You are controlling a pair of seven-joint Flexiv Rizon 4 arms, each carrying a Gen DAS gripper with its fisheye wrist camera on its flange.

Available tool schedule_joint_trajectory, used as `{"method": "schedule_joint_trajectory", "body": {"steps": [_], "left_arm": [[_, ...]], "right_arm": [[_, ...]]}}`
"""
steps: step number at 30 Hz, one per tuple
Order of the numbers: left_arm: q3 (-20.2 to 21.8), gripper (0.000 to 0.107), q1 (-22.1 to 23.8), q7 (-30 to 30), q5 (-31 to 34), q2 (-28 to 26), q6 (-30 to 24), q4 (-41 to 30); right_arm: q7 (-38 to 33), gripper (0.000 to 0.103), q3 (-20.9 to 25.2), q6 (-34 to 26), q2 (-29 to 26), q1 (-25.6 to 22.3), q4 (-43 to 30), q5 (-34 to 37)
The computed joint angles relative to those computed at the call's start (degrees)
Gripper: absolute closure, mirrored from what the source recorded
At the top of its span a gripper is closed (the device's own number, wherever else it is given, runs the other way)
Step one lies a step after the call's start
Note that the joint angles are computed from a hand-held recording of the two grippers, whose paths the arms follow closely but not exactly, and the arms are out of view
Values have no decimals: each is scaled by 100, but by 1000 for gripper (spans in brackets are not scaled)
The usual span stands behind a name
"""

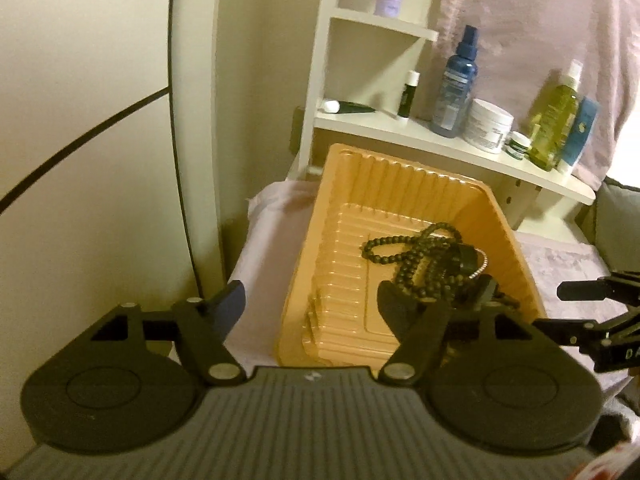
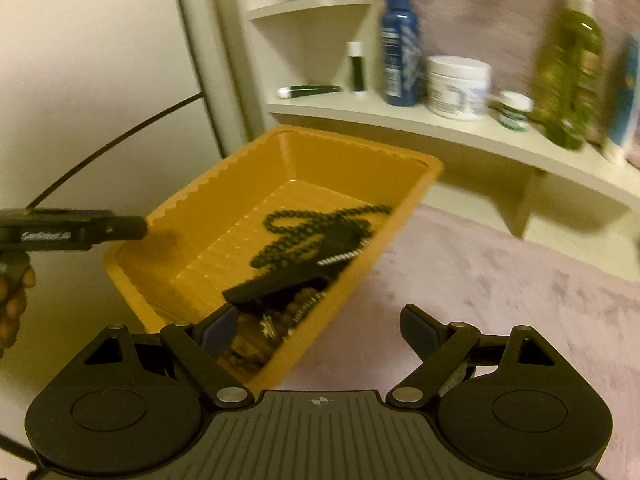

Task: Organize jewelry
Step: 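Open the right gripper to release the clasp while the left gripper sets the tray on the towel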

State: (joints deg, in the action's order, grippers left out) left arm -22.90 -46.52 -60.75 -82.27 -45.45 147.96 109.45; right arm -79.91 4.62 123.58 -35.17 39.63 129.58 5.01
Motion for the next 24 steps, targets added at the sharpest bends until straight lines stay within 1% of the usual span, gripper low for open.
{"method": "schedule_joint_trajectory", "body": {"steps": [1,3,8,13,17,21,24], "left_arm": [[-10,29,-34,73,-43,-3,46,-33],[-43,20,-91,221,-124,-17,150,-103],[-180,8,-196,549,-279,-68,343,-303],[-385,4,-290,1018,-522,-174,555,-629],[-543,4,-387,1490,-683,-338,887,-1036],[-654,4,-418,1579,-593,-345,898,-1159],[-770,4,-451,1846,-692,-385,891,-1397]], "right_arm": [[46,15,-22,17,28,53,34,123],[147,15,-68,51,91,150,108,370],[379,15,-117,188,248,348,324,911],[494,15,-264,243,434,647,570,1485],[552,15,-421,289,575,906,735,2027],[421,15,-802,193,771,1372,867,2704],[203,15,-1160,47,958,1772,983,3131]]}}
